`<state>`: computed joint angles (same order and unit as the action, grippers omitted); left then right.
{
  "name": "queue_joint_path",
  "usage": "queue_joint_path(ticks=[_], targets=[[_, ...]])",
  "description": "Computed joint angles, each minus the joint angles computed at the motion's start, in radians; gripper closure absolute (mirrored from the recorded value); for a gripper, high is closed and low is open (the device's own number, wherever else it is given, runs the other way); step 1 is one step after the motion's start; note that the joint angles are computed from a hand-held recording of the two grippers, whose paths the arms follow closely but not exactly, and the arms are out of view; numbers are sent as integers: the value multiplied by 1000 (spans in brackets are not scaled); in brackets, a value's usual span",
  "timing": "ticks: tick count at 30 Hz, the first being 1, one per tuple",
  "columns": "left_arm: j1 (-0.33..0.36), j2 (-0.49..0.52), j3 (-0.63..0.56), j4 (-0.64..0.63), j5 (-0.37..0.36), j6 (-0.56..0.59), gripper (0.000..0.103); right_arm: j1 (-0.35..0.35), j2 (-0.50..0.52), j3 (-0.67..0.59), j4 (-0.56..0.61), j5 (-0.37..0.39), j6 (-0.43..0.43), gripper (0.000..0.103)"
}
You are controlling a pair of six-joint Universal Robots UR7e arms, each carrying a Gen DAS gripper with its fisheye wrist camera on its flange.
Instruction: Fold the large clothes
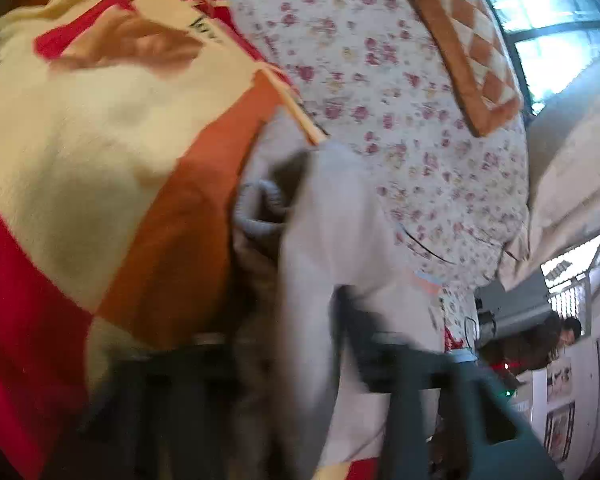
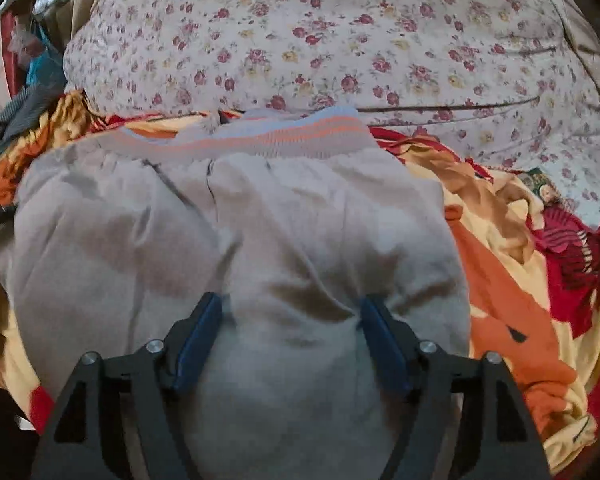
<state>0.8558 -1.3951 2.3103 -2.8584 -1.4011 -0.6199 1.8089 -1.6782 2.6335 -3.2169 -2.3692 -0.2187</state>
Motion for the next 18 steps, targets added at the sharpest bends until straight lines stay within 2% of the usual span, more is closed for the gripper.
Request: queue_joint_path(ticks=[3,5,6,8,11,14,18], targets=[[-69,-28,5,9,81,14,95,6,-41,-2,17,26,49,28],[-122,-35,-2,8,130,2,96,6,-88,13,-23,61,70,28],[-145,-32,-7,-2,147,-1,96,13,-101,18,-42,53,76,28],[-201,-18,-26,-22,172,5,96,35,-110,24,-84,-13,73,28],[-274,31,-71,-40,166,30,96,33,-154,30,-43,-58,85,28],[-331,128,-137,-49,130,56,96,13,-240,45,-3,-39,93,30],[-379,282,-212,-83,90,63,96,4,-339,68,19,-60,72,30]])
